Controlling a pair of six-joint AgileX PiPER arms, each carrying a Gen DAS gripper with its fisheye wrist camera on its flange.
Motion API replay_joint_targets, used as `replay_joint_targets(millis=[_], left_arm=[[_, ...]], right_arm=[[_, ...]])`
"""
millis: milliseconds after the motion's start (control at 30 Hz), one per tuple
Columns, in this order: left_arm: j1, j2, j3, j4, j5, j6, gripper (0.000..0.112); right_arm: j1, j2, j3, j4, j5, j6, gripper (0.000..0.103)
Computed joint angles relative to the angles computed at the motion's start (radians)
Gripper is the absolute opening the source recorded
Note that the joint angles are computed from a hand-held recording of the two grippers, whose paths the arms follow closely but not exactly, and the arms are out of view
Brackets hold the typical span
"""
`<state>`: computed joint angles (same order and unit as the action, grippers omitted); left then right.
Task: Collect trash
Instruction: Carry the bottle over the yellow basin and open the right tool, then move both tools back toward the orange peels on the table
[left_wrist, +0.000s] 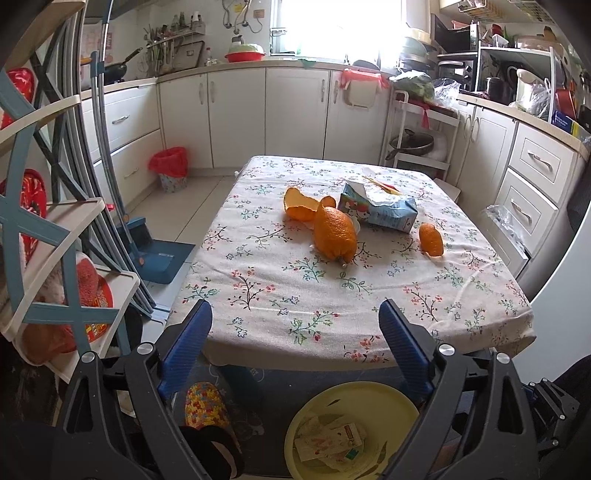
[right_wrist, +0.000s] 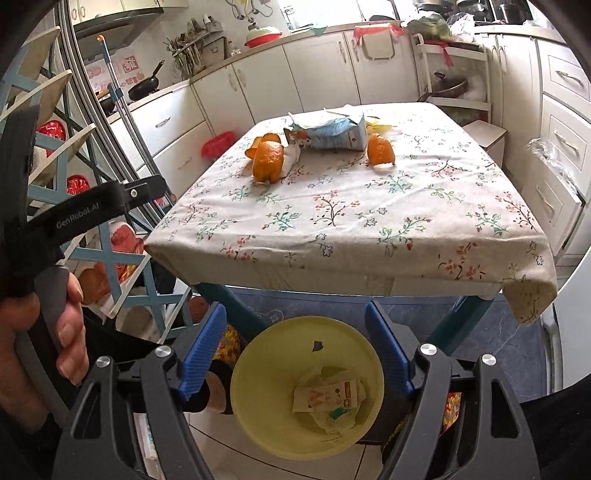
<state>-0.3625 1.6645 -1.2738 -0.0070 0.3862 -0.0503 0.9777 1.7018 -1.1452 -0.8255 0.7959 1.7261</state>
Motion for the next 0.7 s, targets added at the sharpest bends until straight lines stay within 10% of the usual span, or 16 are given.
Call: replay_joint_targets(millis=[700], left_arm=[[0.012, 0.057, -0.070, -0.135, 0.057, 0.099, 0.090]], right_arm=[[-0.059, -0.012, -0.057, -0.057, 0.029, -0.046, 0.078]])
